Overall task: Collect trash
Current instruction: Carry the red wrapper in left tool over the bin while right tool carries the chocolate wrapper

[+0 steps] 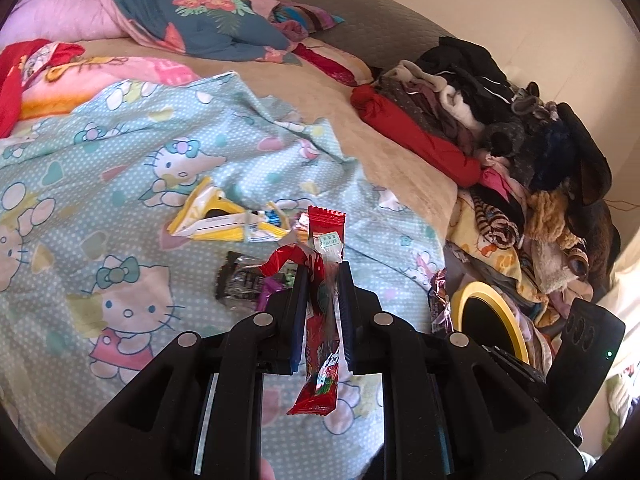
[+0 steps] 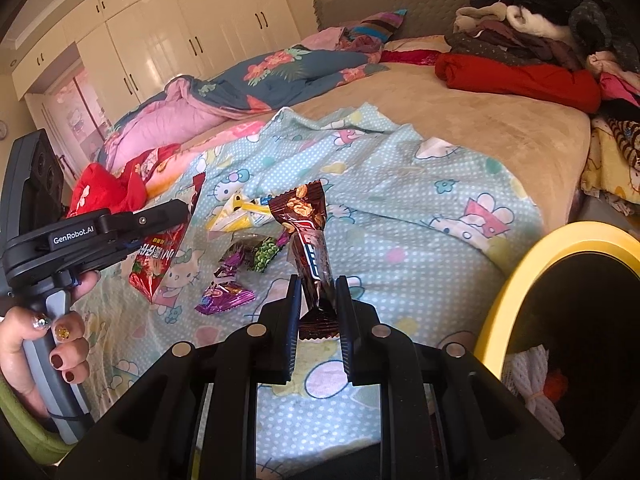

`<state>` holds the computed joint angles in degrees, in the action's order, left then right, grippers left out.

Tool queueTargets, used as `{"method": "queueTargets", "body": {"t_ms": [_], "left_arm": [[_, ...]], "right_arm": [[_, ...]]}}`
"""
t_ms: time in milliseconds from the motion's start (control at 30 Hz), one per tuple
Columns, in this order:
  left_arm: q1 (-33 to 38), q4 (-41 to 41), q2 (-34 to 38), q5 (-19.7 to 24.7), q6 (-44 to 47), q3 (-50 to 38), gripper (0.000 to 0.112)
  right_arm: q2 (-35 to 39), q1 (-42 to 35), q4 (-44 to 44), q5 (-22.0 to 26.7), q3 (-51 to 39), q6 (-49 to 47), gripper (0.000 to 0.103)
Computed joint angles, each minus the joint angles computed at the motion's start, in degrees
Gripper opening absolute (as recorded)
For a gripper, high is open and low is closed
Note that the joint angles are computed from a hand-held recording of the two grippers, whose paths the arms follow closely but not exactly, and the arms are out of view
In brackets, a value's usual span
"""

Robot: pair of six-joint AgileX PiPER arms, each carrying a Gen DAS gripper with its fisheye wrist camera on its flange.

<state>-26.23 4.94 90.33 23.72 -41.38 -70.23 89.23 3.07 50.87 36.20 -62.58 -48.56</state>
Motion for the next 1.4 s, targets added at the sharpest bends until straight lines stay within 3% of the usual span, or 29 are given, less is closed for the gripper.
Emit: {"method": "queueTargets", "body": {"t_ms": [1400], "left_arm": [[-13.11,5.15,3.52,1.83,-0.69,-9.54,0.01]], "right_arm": [[-6.25,-17.06,9.52,6.5,4.96,-8.85,0.017]]}}
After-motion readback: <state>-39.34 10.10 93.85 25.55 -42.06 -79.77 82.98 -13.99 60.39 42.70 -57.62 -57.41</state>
